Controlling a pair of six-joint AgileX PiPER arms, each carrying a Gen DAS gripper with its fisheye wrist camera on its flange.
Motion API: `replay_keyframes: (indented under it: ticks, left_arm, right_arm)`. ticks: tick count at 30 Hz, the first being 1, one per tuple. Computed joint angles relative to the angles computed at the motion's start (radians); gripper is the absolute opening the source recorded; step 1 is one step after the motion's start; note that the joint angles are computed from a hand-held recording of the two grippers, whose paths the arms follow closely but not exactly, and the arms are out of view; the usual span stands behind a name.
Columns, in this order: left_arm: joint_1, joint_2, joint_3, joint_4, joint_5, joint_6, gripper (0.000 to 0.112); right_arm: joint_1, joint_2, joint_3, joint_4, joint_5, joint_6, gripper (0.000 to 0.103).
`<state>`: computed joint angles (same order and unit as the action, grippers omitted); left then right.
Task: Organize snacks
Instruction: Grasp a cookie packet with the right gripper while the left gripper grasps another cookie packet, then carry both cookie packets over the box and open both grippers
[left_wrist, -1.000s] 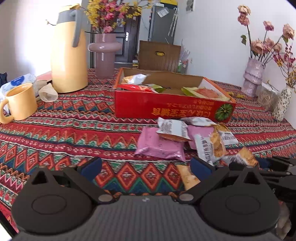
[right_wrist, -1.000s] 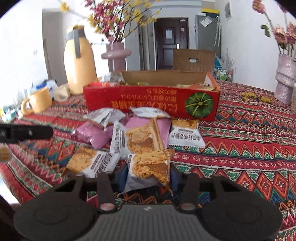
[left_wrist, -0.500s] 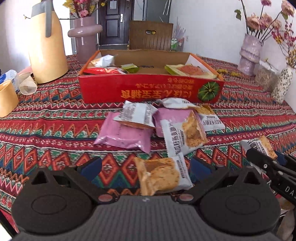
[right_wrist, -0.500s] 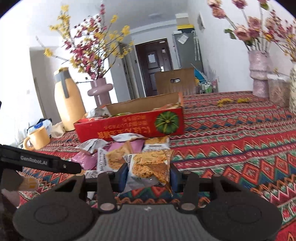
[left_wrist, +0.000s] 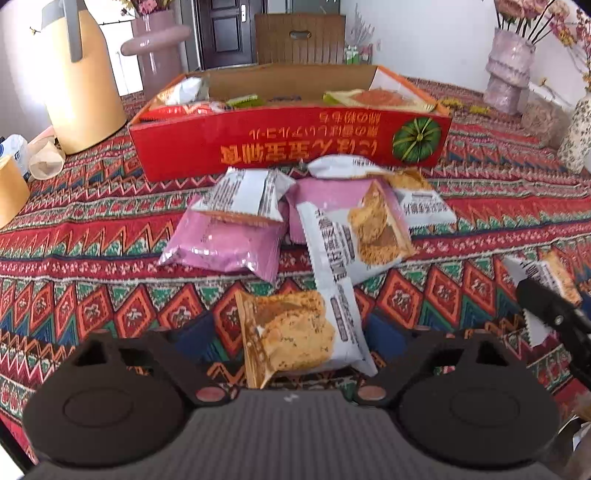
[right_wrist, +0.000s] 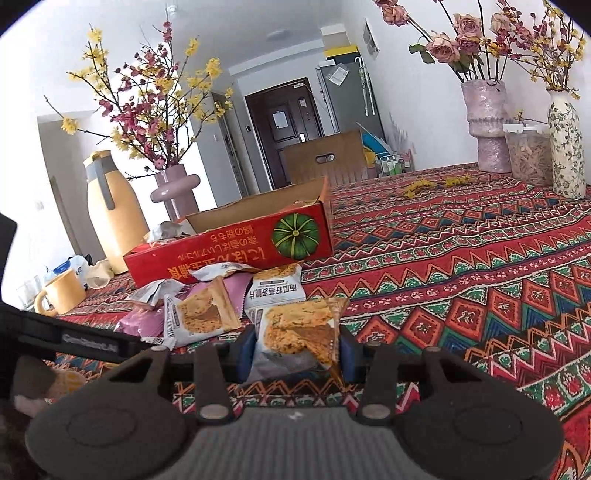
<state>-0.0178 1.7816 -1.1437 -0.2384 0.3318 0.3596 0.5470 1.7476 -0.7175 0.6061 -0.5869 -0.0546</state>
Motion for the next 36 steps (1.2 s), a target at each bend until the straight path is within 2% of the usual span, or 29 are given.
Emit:
replay_keyframes:
  ticks: [3,5,10,17,25,36]
  left_arm:
    - [0.003,-0.022,0.028,-0.071,-0.016,0.087,0.067]
    - [0.002,-0.029,0.036,-0.076,-0.017,0.096,0.066]
    - [0.030,-0.036,0.044,-0.194,-0.006,0.210,0.061]
    - [0.071,-0.064,0.072,-0.414,0.000,0.447,0.059]
    - [0.137,-0.108,0.077,-0.625,0.033,0.670,0.059]
    - [0.202,-0.086,-0.080,-0.768,0.105,0.792,0.059]
  right_arm:
    - [0.002,-0.003,0.009,-0.018,-0.011,0.017,0.044]
    - [0.004,-0.002,0.011,-0.024,-0.012,0.023,0.044]
    - [0.012,0.001,-0.002,-0.003,0.000,0.002,0.044]
    - [0.040,0.002,-0.031,0.078,0.016,-0.085,0.044]
    - [0.080,-0.006,-0.085,0.229,0.035,-0.258,0.044]
    - [0.103,0.012,-0.268,0.496,0.051,-0.619,0.044]
